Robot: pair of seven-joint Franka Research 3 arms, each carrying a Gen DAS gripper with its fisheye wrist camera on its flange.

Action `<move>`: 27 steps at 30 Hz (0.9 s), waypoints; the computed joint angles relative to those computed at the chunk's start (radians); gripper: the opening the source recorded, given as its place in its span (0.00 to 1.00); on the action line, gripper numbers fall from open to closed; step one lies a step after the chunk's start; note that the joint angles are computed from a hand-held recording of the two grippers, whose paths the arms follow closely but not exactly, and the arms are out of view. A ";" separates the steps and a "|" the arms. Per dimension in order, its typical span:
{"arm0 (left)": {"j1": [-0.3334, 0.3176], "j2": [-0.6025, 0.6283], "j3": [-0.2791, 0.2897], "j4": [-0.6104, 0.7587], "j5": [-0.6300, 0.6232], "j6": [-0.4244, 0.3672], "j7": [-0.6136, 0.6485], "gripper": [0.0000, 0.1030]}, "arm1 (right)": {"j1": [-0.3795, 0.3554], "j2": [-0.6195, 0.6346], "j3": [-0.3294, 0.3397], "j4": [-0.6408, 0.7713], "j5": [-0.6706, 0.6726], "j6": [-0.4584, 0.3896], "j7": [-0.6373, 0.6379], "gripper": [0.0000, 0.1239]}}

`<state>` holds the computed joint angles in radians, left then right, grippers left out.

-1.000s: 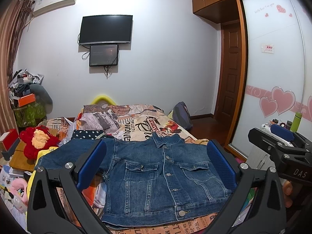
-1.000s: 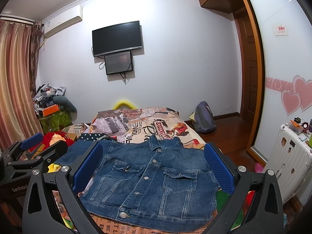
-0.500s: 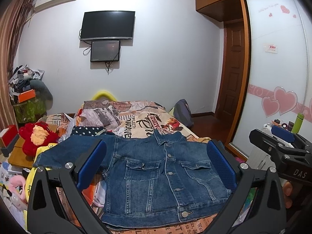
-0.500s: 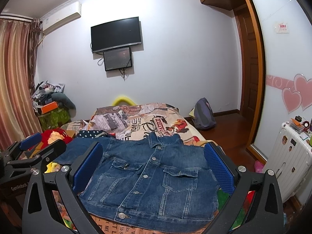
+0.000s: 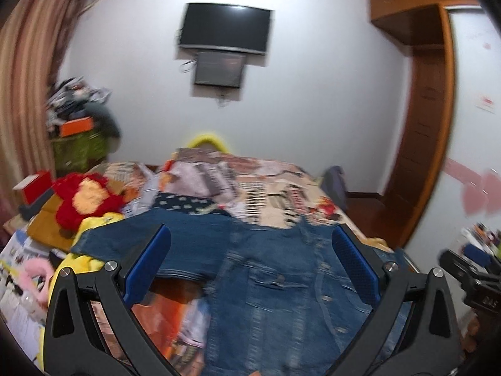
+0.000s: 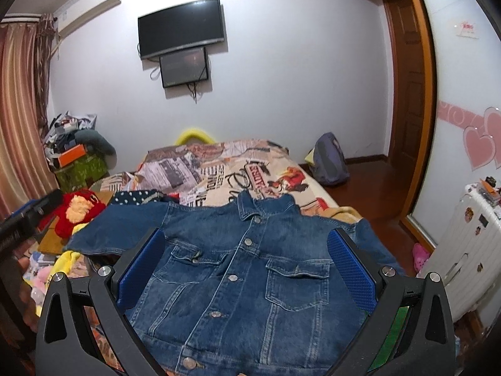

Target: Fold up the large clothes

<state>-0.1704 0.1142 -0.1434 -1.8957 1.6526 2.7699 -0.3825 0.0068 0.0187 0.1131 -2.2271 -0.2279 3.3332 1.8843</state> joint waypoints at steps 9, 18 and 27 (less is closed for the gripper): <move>0.095 0.120 0.077 0.032 -0.313 0.060 0.204 1.00 | -0.056 0.140 0.091 0.168 0.040 -0.087 -0.089 0.83; 0.415 0.300 -0.120 -0.015 -1.031 0.300 0.775 1.00 | 0.011 0.317 0.073 0.399 0.134 -0.241 -0.253 0.83; 0.830 0.556 -0.517 0.013 -1.315 0.415 1.079 1.00 | 0.069 0.474 0.048 0.631 0.245 -0.477 -0.403 0.83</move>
<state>0.6593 0.6700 -0.6601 -1.8827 0.3373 3.1851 0.6968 0.0755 0.4923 0.1608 -1.5965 0.0171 2.8560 1.4814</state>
